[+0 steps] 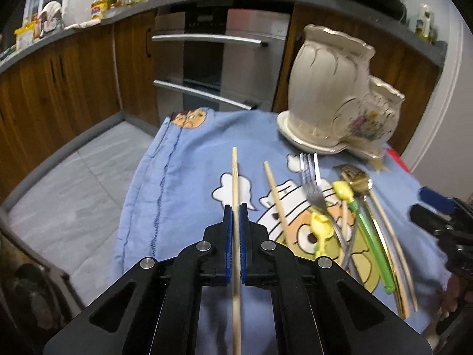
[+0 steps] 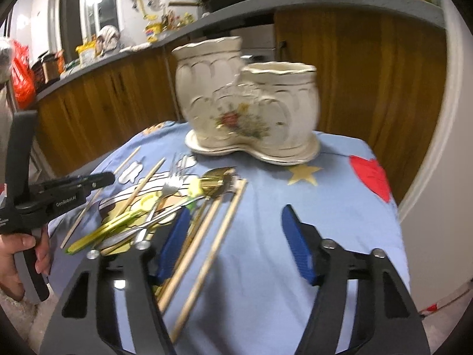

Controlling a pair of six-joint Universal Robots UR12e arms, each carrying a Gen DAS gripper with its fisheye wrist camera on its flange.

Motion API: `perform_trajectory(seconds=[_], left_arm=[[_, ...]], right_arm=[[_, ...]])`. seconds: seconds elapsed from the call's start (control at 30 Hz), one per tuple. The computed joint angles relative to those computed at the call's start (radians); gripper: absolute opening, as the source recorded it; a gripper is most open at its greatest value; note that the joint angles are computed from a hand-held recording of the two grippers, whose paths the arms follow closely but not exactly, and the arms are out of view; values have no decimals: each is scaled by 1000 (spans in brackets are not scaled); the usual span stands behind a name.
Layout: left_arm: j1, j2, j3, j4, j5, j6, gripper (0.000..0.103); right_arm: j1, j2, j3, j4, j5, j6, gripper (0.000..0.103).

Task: Organize utensils
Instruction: 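Lower the left tool onto a wooden chopstick and close on it, then grasp the gold fork with the right tool while the left tool holds the chopstick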

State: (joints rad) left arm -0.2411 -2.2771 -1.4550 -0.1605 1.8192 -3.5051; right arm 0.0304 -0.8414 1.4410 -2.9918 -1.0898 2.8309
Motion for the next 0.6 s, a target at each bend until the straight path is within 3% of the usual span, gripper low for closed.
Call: perform_trajectory(seconds=[0.2, 0.6], left_arm=[[-1, -3, -10, 68, -29, 26, 5], [10, -2, -21, 101, -88, 24, 5]], right_arm=[[33, 12, -48, 76, -22, -66, 24], [54, 55, -157, 286, -56, -58, 22]])
